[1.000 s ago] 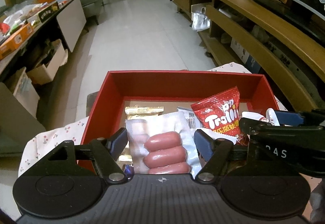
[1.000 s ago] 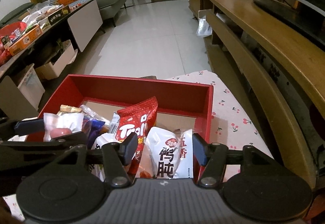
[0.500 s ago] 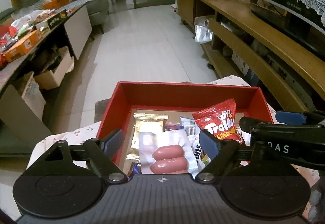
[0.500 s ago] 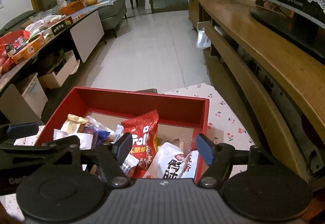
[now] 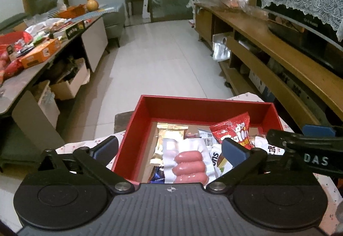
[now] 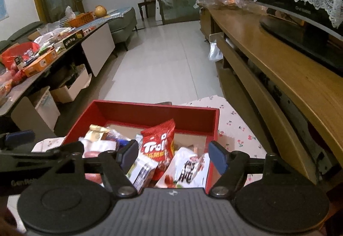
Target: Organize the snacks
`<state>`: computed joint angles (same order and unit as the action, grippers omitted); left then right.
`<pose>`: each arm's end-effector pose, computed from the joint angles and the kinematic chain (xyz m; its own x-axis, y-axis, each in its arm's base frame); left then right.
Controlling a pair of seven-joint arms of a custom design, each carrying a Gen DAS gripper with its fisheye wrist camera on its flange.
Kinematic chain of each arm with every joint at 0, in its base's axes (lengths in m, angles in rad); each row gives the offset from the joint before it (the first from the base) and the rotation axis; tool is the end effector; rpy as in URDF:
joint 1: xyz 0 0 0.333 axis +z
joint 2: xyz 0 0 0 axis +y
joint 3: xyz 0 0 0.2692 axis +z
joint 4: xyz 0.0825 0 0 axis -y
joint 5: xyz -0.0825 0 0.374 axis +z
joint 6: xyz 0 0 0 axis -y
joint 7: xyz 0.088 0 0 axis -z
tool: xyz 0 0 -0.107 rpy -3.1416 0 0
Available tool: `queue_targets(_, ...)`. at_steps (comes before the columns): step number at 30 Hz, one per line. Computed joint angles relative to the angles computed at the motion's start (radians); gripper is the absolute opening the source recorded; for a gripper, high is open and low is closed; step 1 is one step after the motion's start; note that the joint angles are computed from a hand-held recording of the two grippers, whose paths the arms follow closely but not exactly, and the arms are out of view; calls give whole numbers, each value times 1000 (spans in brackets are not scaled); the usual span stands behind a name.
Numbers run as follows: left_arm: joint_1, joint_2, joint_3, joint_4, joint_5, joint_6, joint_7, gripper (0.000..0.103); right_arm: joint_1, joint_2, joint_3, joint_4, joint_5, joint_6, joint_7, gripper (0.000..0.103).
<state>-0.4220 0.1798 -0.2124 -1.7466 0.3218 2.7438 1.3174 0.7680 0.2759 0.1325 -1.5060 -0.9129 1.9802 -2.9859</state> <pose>0.5179 -0.3852 0.5222 -0.5377 -0.8396 -0.0776 -0.5320 0.4092 -0.7413 0.4489 0.4704 0.5078 -0.4372 -0.8822 -0.1751 -0.5400 0.4131 -0.7333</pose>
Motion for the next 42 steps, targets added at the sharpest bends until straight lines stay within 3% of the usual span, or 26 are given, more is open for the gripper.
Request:
queue_targets(6,17,-79,-7,-99,14,15,-4,103,33,-20,22,-14,-15,-27,40,83)
queue_targets(12,41,-152,-30,-183,90,-15,-51,103,76,-4,41,15,5,-122,49,83)
queue_targets(17,68,-217,-55,-269,-107,6,79,103,88,-5,52,4,51,-129,70,83)
queue_targets(32,91,-385,-82,-470,-317,5,252,103,161,42,68,58,91,-195,90,83)
queue_targets(42,68,-452,-55,-547,-509,-31,375,103,211,77,58,109,96,-245,84,83)
